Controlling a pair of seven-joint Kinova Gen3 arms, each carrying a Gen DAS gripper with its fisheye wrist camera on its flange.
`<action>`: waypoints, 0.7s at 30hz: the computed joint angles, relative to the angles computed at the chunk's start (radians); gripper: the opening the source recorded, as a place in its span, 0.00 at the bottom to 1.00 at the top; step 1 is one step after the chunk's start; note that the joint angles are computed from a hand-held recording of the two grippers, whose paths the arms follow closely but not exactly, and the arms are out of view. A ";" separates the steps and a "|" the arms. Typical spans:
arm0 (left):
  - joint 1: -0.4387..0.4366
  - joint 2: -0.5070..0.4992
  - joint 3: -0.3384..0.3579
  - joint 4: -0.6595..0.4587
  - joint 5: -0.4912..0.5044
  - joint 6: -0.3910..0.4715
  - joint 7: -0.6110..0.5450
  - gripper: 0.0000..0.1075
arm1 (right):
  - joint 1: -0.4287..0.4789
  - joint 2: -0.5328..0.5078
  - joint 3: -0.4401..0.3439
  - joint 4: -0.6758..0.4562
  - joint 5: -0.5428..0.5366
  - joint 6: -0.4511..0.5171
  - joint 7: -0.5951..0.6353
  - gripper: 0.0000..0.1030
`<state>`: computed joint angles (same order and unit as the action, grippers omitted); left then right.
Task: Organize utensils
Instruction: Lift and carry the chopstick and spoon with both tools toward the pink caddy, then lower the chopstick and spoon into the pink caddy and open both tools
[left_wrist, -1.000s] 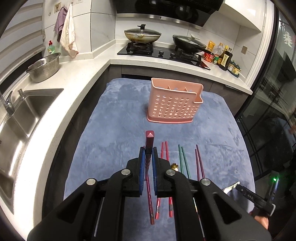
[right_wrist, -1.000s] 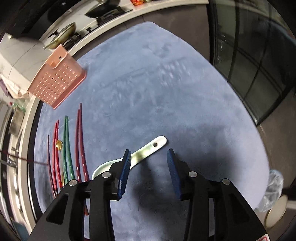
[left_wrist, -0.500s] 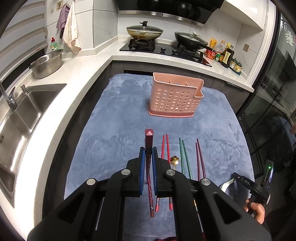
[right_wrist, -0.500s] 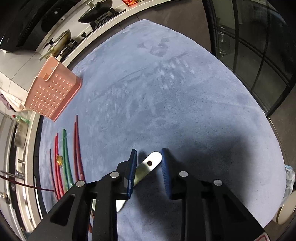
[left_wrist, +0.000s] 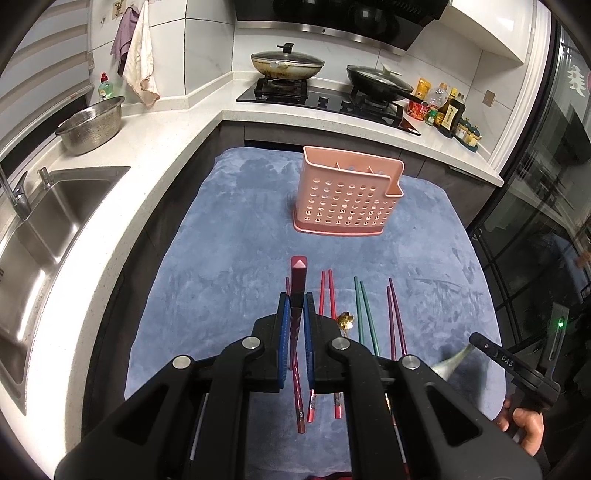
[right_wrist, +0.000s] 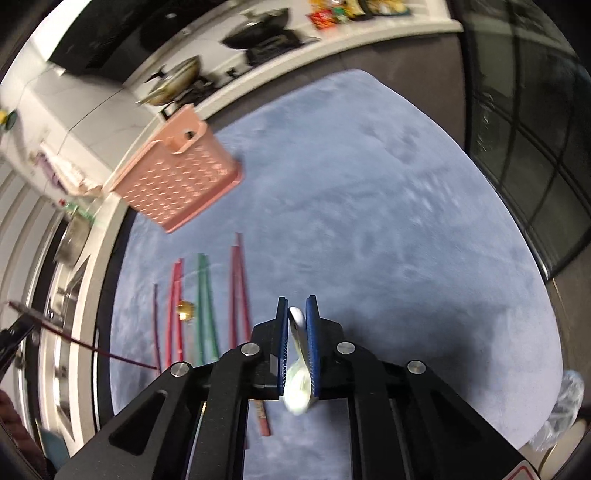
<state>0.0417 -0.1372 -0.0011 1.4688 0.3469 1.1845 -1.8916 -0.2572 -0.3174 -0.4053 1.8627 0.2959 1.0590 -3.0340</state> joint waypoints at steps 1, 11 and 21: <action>0.000 0.002 -0.004 -0.005 0.009 0.002 -0.005 0.07 | -0.003 0.009 -0.004 -0.019 0.008 0.007 0.010 0.08; -0.011 0.051 -0.005 -0.130 0.066 -0.017 -0.030 0.06 | -0.042 0.108 0.026 -0.204 0.149 0.058 0.106 0.07; 0.023 0.205 0.074 -0.410 0.007 -0.095 0.040 0.06 | -0.110 0.313 0.147 -0.555 0.343 0.120 0.311 0.07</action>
